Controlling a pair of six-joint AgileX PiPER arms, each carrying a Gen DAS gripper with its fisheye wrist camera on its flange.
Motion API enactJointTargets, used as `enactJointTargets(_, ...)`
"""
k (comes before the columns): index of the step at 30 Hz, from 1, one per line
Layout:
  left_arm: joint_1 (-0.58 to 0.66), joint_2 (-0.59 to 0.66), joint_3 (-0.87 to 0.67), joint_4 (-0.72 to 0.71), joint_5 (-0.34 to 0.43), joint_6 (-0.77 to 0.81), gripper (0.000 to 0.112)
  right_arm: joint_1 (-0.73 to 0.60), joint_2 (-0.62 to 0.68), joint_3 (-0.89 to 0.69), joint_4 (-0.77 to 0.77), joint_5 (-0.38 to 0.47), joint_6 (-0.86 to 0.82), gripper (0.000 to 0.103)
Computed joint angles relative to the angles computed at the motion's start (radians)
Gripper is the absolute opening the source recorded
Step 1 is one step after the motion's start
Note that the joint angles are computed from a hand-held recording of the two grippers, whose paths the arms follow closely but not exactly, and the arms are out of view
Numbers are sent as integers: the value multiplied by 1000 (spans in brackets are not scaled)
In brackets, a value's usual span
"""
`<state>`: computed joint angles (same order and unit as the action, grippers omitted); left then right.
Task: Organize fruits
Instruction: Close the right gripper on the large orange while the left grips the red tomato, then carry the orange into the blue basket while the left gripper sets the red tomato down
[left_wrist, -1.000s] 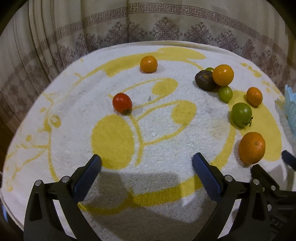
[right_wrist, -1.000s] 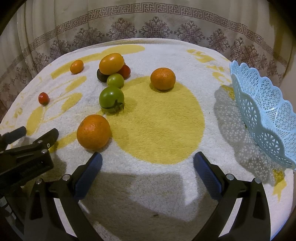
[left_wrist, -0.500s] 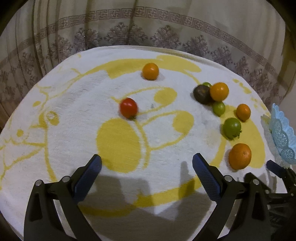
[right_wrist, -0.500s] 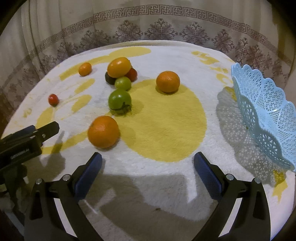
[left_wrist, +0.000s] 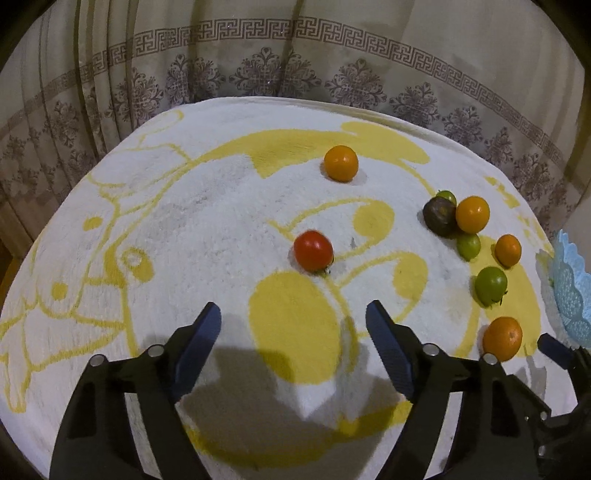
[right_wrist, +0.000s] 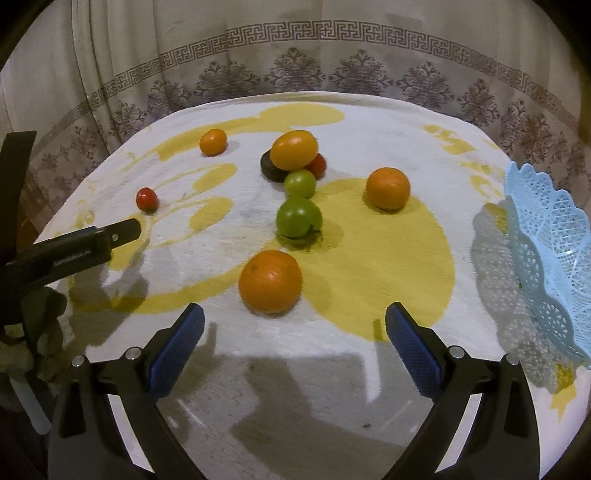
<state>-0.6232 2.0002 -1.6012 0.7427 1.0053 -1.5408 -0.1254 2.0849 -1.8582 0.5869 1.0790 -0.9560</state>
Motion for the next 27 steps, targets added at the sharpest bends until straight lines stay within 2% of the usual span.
enactJointTargets(3,19,23,-46,-17,3,65,73,5,27,-47,-4,41,36,83)
enactJointTargets(6,43,60,-104,-48,-2,139,63,10,59,-97,-11,79,70,77)
enactJointTargets(8,63,80,-128,-75,-18,175,53,16,69,-112,-11,88,78,75)
enactJointTargets(12,82,105,-161,-70,-22,194,47,25,84,-131,-14,99,88,70)
enactJointTargets(14,90,104,-156,-67,-36,190,41,30,91,-142,-15,105,91,69)
enactJointTargets(19,90,97,-123,-33,-64,164,37,48,96,-137,-17,95,98,61)
enactJointTargets(22,85,76,-86,-10,-98,133,29,53,82,-109,-18,65,85,55)
enactJointTargets(27,67,68,-78,25,-99,124,28,48,78,-93,-14,40,75,42)
